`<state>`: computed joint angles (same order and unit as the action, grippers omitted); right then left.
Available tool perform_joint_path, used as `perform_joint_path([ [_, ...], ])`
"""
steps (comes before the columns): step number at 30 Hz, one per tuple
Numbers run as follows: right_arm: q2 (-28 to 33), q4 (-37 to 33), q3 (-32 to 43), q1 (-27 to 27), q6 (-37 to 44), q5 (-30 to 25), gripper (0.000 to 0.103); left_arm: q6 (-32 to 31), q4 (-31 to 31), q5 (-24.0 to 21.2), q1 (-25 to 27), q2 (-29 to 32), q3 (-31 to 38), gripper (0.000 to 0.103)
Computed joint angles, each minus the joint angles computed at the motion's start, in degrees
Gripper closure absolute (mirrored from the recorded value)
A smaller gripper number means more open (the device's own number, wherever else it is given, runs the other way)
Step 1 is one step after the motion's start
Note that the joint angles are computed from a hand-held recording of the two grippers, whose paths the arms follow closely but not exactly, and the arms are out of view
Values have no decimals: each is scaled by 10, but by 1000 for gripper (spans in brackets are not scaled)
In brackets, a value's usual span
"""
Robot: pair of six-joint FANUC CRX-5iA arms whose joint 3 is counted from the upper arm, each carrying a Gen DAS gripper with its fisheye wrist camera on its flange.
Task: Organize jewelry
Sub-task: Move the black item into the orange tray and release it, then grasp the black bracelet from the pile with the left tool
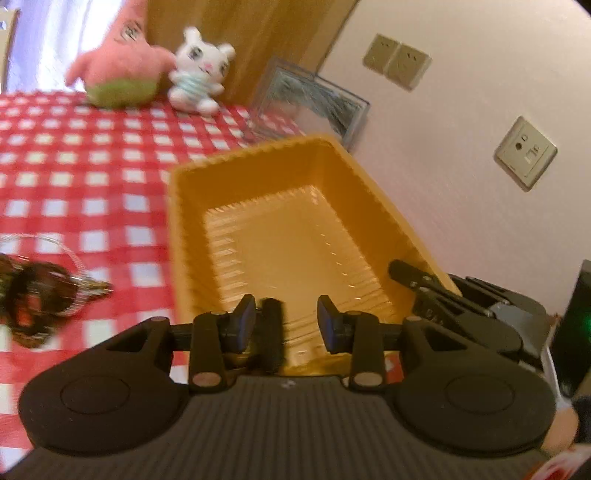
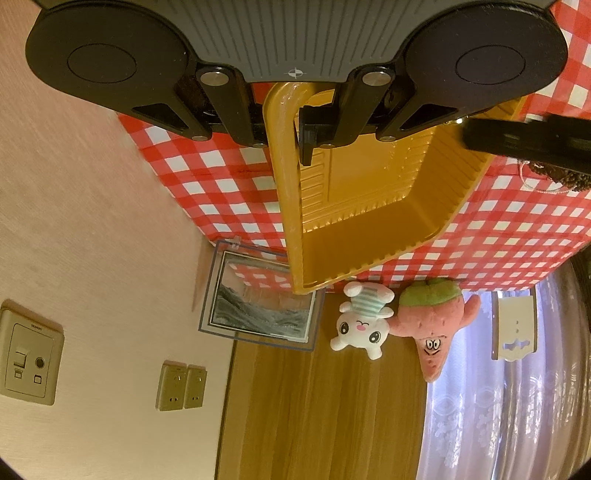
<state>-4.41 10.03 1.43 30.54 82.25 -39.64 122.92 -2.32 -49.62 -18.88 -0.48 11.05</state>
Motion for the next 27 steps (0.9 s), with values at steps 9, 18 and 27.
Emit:
perform_joint_path([
  [9,4,-3,5,-2,3,-4,98,79,-147,-122,-4,-63,-12,72],
  [18,5,6,2,-1,-5,-3,98,75,-196,-173,3,-84,-26,72],
  [27,5,18,-1,2,-17,-3,98,43,-189,-155,15,-58,-21,73],
])
